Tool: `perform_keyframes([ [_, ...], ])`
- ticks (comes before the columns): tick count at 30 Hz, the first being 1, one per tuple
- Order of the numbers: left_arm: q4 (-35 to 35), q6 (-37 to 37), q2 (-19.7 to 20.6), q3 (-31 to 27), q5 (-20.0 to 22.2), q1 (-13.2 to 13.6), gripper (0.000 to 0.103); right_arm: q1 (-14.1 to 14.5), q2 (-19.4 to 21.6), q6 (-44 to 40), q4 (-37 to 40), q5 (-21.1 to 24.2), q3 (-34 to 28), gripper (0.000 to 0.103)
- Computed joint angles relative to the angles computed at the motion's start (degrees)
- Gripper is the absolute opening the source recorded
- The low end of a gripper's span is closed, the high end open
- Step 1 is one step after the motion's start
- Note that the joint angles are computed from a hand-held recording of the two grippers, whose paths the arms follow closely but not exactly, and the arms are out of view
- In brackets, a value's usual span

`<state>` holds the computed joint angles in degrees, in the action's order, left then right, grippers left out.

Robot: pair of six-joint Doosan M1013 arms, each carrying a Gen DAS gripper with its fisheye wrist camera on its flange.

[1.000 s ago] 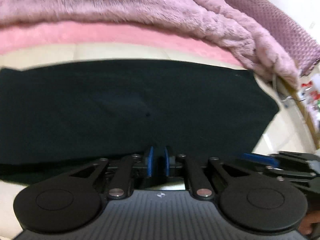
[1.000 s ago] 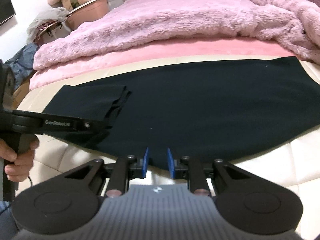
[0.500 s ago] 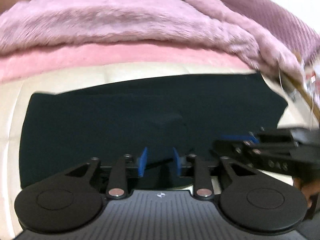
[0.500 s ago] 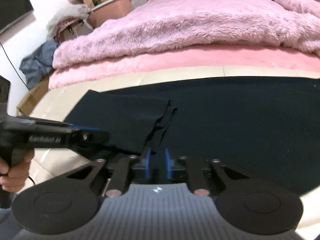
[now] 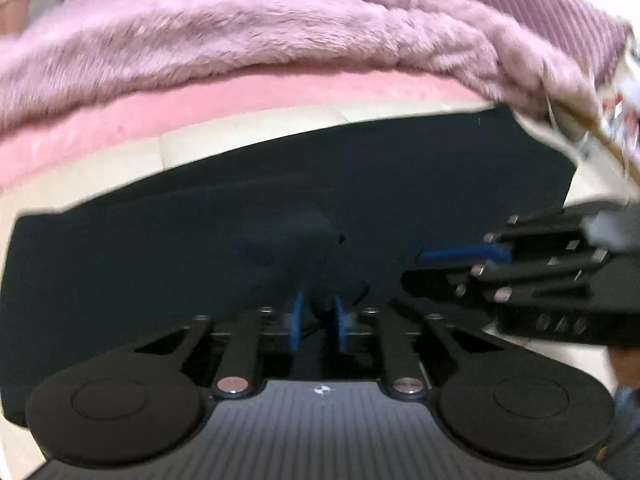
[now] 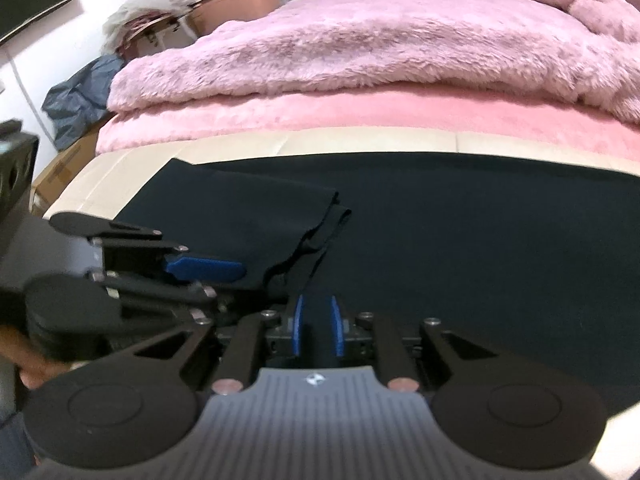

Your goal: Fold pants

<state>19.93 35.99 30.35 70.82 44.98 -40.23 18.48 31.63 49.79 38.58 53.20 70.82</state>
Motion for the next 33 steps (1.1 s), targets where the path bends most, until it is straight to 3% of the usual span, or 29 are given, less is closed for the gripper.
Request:
perform_keyframes([
  [4, -4.3, -2.4, -1.7, 2.6, -5.2, 1.5, 0.008, 0.1, 1.1, -2.4, 0.6, 1.8, -1.6, 0.012],
  [8, -1.4, -9.4, -2.9, 3.8, -7.5, 1.7, 0.005, 0.3, 2.2, -3.8, 2.2, 3.2, -3.4, 0.014],
  [15, 3.5, -11.8, -3.9, 3.2, -7.3, 1.7, 0.005, 1.4, 5.2, 0.0, 1.6, 6.1, -7.4, 0.015],
  [18, 3.7, -10.3, -3.9, 2.6, -6.9, 1.9, 0.004, 1.4, 6.1, 2.0, 2.2, 7.3, -8.1, 0.013],
  [19, 3.4, -9.8, -3.9, 2.4, -6.9, 2.0, 0.004, 1.3, 6.1, 2.5, 2.6, 7.3, -8.0, 0.000],
  [22, 1.4, -7.7, -3.9, 2.2, -7.4, 2.4, 0.004, 0.8, 5.3, 1.8, 4.4, 6.7, -7.2, 0.000],
  [25, -1.2, -3.4, -3.5, 0.9, -6.3, 2.6, 0.004, 0.1, 4.6, 0.7, 5.5, 9.0, -7.2, 0.000],
  [28, -5.8, 2.8, -2.6, -0.7, -4.3, 2.9, 0.004, -0.4, 4.7, 2.0, 4.8, 12.8, -7.9, 0.000],
  [33, -12.5, 11.3, -0.5, -3.2, -0.7, 3.1, 0.003, -0.2, 5.0, 5.5, 0.3, 15.2, -8.1, 0.000],
])
